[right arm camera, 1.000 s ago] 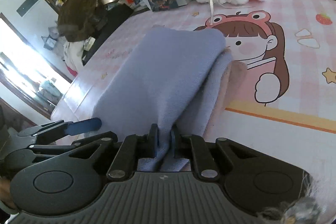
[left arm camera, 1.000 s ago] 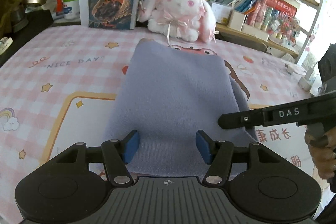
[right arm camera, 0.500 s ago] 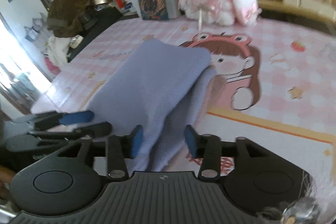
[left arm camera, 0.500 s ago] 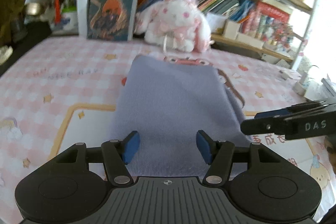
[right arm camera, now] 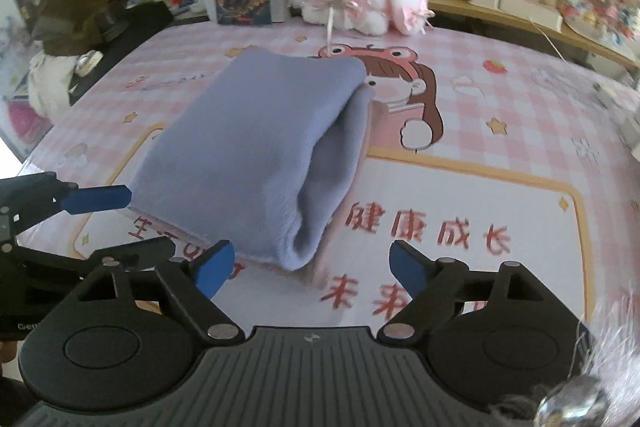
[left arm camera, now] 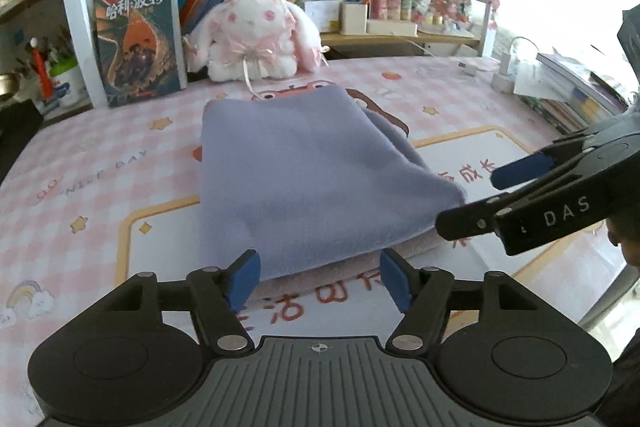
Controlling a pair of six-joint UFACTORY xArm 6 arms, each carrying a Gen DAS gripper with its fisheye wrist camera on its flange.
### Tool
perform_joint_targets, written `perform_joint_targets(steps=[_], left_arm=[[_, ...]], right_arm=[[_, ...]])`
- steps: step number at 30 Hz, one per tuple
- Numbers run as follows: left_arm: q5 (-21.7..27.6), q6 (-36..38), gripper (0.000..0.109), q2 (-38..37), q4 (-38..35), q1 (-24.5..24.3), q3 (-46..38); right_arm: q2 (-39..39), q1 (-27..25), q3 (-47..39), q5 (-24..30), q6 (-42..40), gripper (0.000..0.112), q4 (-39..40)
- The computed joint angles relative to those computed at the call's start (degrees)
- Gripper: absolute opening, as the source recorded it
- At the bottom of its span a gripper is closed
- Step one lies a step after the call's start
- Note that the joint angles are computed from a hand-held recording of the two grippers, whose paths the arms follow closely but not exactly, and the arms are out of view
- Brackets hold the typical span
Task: Fold clothes
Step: 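Move both open grippers to the end of the folded bundle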
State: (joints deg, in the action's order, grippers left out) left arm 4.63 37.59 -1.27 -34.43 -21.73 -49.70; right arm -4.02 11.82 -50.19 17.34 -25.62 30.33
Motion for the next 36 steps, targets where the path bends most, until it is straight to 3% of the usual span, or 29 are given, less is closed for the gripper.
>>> perform_joint_targets(steps=[5, 13, 18, 27, 31, 36], left_arm=[[2.58, 12.58, 0.071, -0.69, -11.58, 1.94, -0.74], [8.09, 19.63, 0.072, -1.75, -15.69, 6.06, -0.38], [10.16, 20.69, 0.076, -1.91, -16.44, 7.89, -0.28], [14.49, 18.0, 0.077, 2.08, -19.11, 12.1, -6.36], [21.17, 8.6, 0.079, 6.98, -15.67, 14.54, -13.37], [24.88, -0.25, 0.079, 13.74, -12.35, 15.35, -20.88]], right_arm=[[-2.01, 1.78, 3.18, -1.99, 16.96, 0.086, -12.37], [-4.52, 4.29, 6.24, -2.74, 41.09, 0.089, -31.48], [-4.93, 5.64, 6.57, -0.72, 49.56, 0.091, -36.78], [-4.42, 3.68, 6.13, -1.49, 56.19, 0.093, -36.31], [-1.71, 1.45, 3.35, -2.41, 54.42, 0.093, -32.95], [4.61, -0.61, -3.39, -1.34, 44.22, 0.093, -18.34]])
